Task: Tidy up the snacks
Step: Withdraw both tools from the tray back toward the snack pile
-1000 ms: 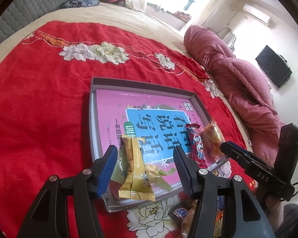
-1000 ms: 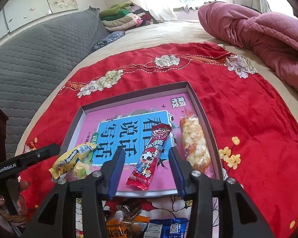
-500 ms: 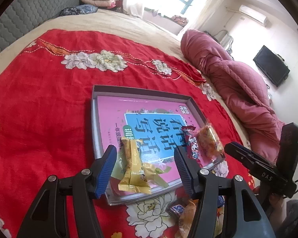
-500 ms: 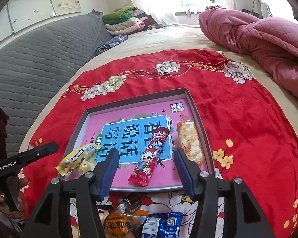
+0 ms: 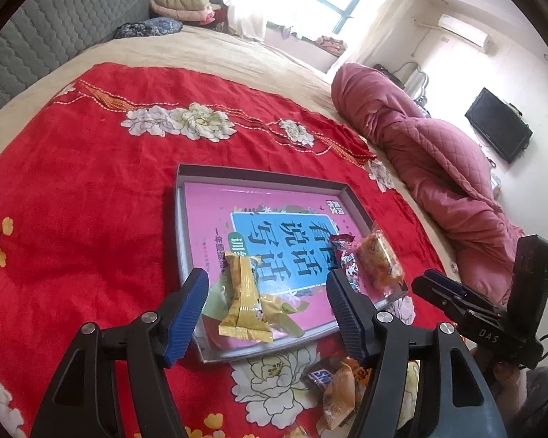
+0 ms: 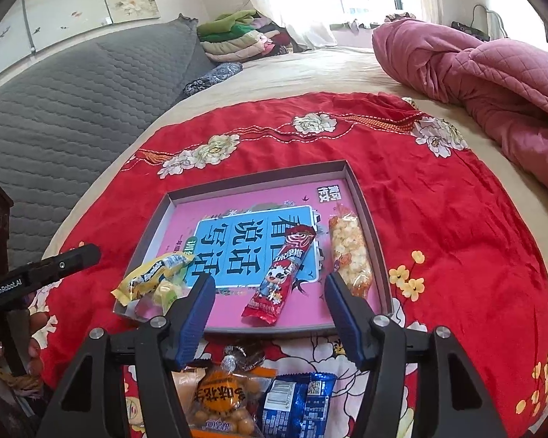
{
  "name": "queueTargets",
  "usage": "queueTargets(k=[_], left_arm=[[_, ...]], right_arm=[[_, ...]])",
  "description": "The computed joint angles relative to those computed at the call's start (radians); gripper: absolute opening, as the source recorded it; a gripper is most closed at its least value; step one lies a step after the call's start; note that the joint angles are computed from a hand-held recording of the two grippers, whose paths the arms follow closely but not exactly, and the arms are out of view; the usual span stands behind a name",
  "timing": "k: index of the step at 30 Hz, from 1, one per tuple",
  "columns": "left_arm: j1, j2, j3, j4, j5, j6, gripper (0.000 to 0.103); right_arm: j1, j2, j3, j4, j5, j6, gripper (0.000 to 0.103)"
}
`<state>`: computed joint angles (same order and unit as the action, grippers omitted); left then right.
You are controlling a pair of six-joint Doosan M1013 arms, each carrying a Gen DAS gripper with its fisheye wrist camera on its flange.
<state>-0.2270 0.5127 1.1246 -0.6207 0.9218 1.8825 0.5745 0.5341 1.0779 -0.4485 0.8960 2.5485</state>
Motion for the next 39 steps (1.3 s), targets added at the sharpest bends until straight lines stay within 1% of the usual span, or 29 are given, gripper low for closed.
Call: queueTargets(k=[16, 25, 39], left_arm=[[0.006, -0.031, 0.040, -0.005, -0.010, 0.015, 0.069], [0.002, -0.042, 0.054, -0.006, 0.014, 0.045, 0.069], [0.002, -0.056, 0.077, 0.004, 0.045, 0.054, 0.070]], right_arm=[[0.009, -0.020, 0.024, 0.011, -0.022, -0.011, 0.062], [0.013, -0.026, 0.032, 0.023, -0.026, -0.022, 0.062], [0.018, -0.031, 0.039, 0.047, -0.032, -0.049, 0.062]])
